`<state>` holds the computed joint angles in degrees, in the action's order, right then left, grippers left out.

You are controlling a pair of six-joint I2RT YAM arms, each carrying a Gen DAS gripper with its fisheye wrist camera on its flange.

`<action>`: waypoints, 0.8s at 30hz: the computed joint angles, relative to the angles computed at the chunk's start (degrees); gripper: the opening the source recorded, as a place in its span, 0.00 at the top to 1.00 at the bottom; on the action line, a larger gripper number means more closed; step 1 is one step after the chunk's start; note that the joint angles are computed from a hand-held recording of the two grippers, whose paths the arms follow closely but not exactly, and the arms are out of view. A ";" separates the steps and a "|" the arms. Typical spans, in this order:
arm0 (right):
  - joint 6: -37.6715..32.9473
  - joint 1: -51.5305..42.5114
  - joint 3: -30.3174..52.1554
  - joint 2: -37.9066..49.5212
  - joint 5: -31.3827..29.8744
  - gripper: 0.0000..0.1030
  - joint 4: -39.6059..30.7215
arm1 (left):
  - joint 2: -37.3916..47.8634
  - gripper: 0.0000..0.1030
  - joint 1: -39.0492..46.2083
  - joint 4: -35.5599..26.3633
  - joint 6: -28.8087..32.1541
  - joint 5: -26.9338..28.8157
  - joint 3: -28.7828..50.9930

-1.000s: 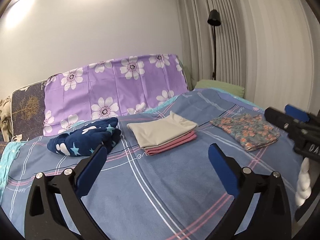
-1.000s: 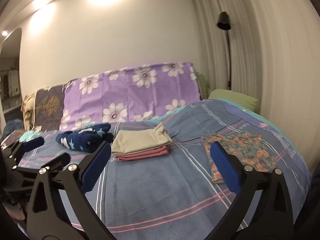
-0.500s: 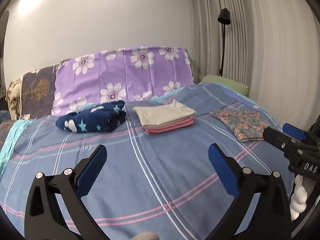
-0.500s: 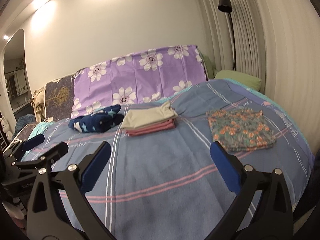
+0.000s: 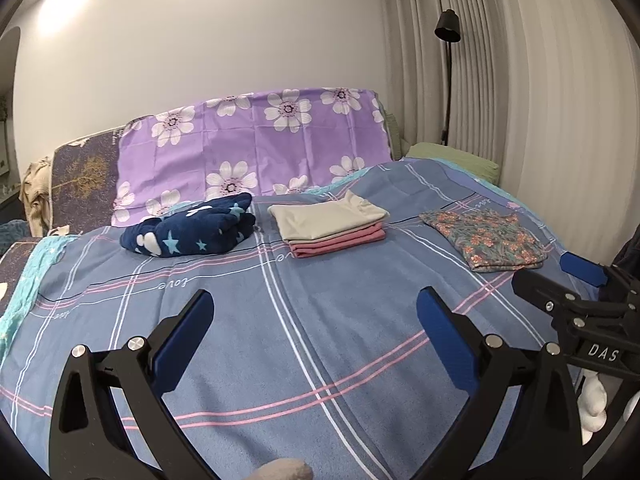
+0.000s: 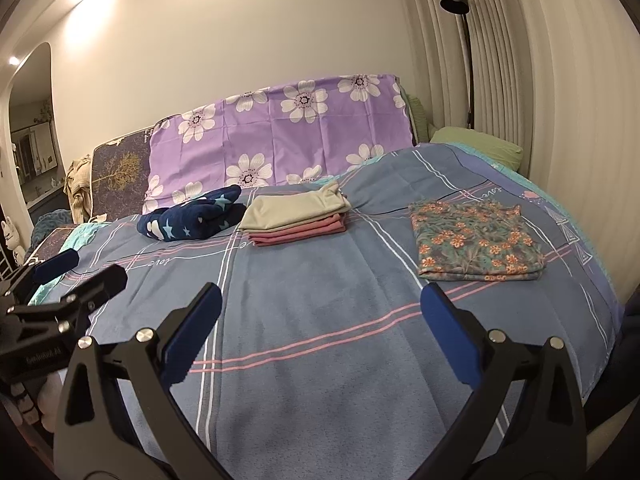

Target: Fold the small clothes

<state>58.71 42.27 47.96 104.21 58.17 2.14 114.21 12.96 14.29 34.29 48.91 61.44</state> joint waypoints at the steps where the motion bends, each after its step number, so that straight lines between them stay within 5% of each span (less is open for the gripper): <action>1: -0.03 -0.03 0.15 0.24 -0.32 0.02 0.02 | 0.00 0.01 0.06 0.57 -0.27 -0.21 -0.37; 24: -2.52 -1.05 4.12 3.31 -1.56 0.02 -3.06 | 3.10 0.01 2.22 1.48 -2.02 0.92 1.03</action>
